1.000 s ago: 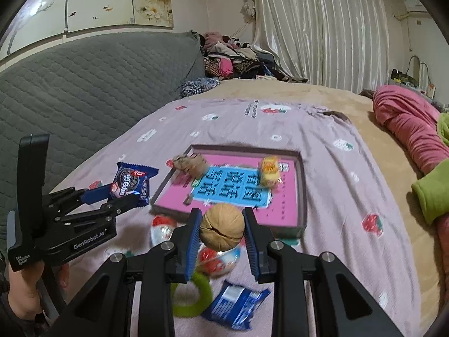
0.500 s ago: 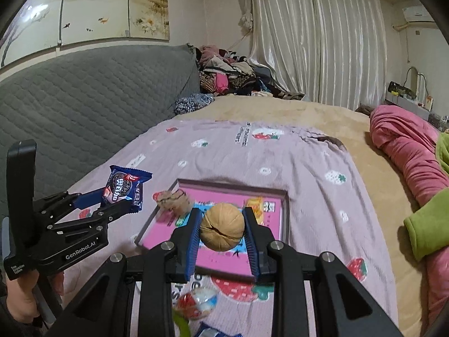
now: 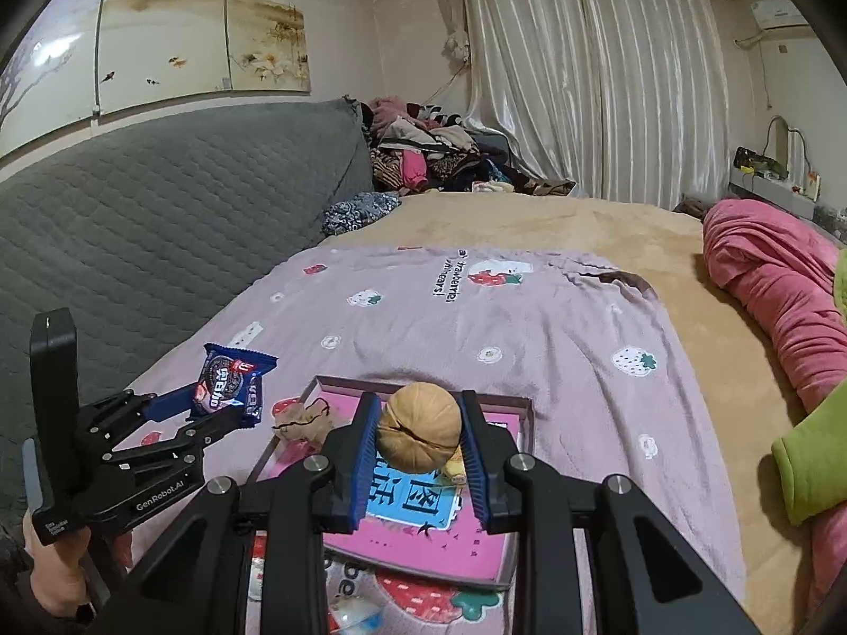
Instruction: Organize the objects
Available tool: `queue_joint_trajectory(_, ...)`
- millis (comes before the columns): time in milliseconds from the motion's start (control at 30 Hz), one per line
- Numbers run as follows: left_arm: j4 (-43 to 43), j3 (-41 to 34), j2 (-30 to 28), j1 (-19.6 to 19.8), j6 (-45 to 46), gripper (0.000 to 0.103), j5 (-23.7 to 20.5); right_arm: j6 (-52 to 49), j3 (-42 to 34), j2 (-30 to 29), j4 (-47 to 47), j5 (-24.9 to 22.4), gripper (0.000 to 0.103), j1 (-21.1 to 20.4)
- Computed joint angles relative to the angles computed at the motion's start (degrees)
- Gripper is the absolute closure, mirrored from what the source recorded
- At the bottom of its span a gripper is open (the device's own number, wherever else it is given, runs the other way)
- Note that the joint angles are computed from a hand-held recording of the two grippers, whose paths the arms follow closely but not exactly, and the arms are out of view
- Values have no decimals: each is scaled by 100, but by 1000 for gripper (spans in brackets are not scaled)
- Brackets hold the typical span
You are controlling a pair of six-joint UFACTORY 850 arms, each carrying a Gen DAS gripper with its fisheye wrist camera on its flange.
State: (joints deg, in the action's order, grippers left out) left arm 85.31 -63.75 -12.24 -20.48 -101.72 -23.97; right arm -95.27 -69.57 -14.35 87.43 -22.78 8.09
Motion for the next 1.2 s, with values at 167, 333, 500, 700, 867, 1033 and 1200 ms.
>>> queue_joint_trajectory(167, 236, -40, -164, 122, -307, 57, 123, 11, -159, -230, 14, -2, 73, 0)
queue_joint_trajectory(333, 439, -77, -362, 245, -641, 57, 319, -58, -257, -461, 74, 35, 73, 54)
queue_joint_trajectory(500, 481, -147, -584, 349, -746, 57, 441, -81, -356, -674, 80, 88, 73, 96)
queue_joint_trajectory(700, 567, -213, -847, 429, -862, 57, 561, 81, -455, -932, -76, 150, 73, 147)
queue_joint_trajectory(867, 763, -242, -1052, 443, -1098, 57, 630, 247, -484, -1143, -299, 197, 73, 175)
queue_joint_trajectory(1033, 1037, -216, -1200, 485, -1412, 57, 730, 525, -555, -1383, -603, 251, 73, 210)
queue_joint_trajectory(1200, 1676, -153, -1276, 516, -2056, 57, 781, 741, -629, -1616, -803, 244, 73, 204)
